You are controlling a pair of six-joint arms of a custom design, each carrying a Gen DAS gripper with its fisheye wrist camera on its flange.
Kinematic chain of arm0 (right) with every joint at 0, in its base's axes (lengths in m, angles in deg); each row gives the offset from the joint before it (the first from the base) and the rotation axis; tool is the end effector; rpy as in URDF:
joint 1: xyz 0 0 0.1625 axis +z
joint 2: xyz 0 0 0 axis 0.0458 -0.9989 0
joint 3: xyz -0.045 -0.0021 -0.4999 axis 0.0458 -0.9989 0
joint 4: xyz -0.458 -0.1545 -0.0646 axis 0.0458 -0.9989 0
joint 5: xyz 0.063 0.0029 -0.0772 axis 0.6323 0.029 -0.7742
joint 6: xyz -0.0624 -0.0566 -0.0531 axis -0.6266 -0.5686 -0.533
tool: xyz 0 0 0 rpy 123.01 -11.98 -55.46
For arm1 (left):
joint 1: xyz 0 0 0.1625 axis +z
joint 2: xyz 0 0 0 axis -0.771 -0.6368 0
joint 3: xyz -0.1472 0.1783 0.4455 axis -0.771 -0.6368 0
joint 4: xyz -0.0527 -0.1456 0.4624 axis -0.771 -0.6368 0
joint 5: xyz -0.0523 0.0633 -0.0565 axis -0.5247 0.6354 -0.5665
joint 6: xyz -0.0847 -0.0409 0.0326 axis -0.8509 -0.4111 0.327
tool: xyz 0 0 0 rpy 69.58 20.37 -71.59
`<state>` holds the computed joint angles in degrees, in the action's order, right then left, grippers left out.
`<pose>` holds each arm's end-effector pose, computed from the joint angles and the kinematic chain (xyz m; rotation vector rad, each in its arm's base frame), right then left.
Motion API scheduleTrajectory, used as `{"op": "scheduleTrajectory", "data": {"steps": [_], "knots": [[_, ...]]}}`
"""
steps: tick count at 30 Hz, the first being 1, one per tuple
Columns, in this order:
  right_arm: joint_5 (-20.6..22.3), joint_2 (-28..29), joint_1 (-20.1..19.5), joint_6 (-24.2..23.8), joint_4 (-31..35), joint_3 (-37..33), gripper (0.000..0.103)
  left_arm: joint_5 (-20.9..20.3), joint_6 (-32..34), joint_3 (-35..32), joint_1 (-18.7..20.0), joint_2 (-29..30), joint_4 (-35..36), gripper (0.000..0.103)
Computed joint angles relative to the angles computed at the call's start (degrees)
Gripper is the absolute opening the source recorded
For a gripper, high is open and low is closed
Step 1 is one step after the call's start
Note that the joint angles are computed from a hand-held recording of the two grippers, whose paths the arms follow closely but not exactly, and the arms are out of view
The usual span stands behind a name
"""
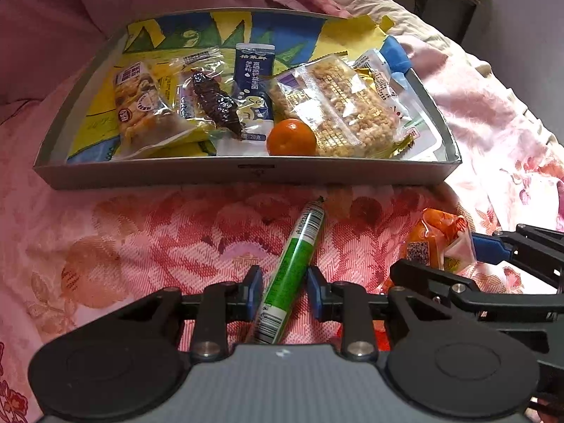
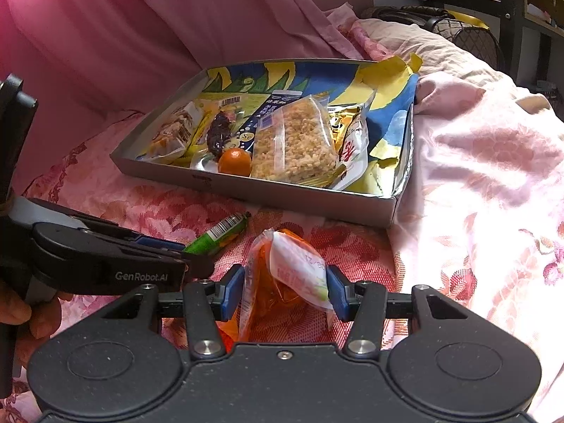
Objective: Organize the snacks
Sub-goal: 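Grasp the green sausage stick with the left tool while the right tool grasps the orange snack bag, then carry the sausage stick and orange bag into the tray and open both tools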
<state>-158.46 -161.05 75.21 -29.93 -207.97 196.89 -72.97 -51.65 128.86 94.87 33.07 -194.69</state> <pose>-0.0143 -0.6087 0.3217 0.5058 -2.4873 0.7884 -0.3988 -0.6680 -0.0843 0.5636 2.4289 -0.4655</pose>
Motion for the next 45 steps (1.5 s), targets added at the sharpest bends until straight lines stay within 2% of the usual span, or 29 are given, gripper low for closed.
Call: {"op": "scheduleTrajectory", "data": {"steps": [4, 13, 20, 23, 25, 28, 36, 45], "knots": [[-0.2, 0.2, 0.0, -0.7, -0.4, 0.0, 0.053, -0.8, -0.8, -0.1, 0.2, 0.2, -1.1, 0.04], [-0.7, 0.5, 0.1, -3.2, -0.6, 0.1, 0.054, -1.3, -0.3, 0.5, 0.3, 0.1, -2.7, 0.042], [-0.6, 0.2, 0.0, -4.7, 0.8, -0.2, 0.054, -1.5, 2.6, 0.7, 0.3, -0.2, -1.8, 0.042], [-0.9, 0.3, 0.1, -5.2, 0.7, -0.2, 0.055, -0.9, 3.4, 0.6, 0.0, -0.3, -0.1, 0.034], [-1.7, 0.6, 0.3, -6.4, 0.3, -0.1, 0.057, -0.3, 3.9, 0.6, -0.2, -0.4, 0.7, 0.026], [-2.7, 1.1, 0.7, -8.6, -1.5, 0.4, 0.057, -0.3, 2.7, 0.7, -0.3, -0.6, 1.4, 0.024], [-1.9, 1.2, 0.5, -9.8, -3.5, 1.0, 0.054, 1.1, -1.6, 1.9, -1.1, -1.3, 1.2, 0.019], [2.4, 0.0, 0.1, -9.8, -3.9, 1.8, 0.053, 3.6, -4.8, 3.9, -2.4, -3.3, 0.7, 0.019]]}}
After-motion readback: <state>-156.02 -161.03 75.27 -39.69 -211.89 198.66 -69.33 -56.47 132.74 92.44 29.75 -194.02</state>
